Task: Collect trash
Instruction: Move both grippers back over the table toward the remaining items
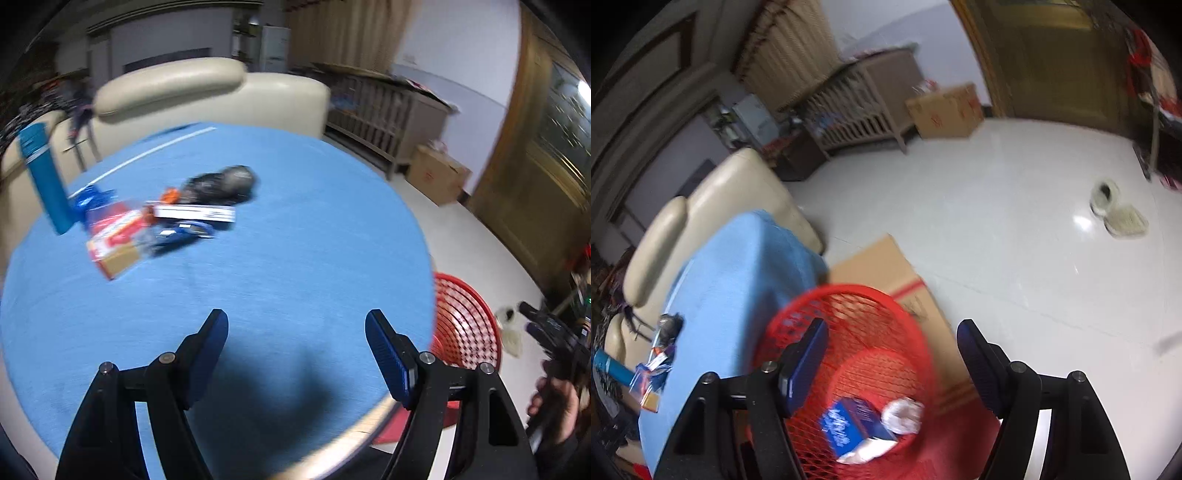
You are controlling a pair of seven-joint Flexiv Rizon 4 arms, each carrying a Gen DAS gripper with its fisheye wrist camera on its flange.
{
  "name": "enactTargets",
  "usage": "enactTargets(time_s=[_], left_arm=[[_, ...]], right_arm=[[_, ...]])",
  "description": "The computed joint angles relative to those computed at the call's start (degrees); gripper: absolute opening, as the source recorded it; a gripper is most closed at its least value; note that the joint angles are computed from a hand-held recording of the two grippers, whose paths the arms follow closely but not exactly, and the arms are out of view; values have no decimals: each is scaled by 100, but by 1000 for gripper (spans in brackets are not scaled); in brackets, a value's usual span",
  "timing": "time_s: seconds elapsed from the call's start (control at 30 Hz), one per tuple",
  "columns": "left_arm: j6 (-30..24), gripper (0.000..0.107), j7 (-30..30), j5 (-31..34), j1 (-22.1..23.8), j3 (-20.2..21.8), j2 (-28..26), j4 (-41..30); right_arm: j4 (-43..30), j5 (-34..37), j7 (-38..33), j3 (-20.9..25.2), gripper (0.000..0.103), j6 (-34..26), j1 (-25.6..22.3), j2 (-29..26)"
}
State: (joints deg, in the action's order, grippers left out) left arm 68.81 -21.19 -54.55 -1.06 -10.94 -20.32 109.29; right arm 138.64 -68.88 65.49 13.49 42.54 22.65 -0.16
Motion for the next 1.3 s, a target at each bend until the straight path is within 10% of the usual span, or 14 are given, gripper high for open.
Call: enactTargets(time_s=[0.53, 1.03, 1.3], left_arm=[[188, 79, -1626, 844, 863, 272, -916, -769], [244, 79, -2236, 1400, 1433, 143, -1434, -1126], [761, 83, -1899, 1534, 1590, -138, -1480, -977]], right_arm=[[-2865, -789, -2664, -734, 80, 1653, 556, -2264], [-5728, 1771, -5734, -969, 80, 2558, 987, -4346], [-7743, 3028, -7067, -710, 80, 2092, 1001, -5500]])
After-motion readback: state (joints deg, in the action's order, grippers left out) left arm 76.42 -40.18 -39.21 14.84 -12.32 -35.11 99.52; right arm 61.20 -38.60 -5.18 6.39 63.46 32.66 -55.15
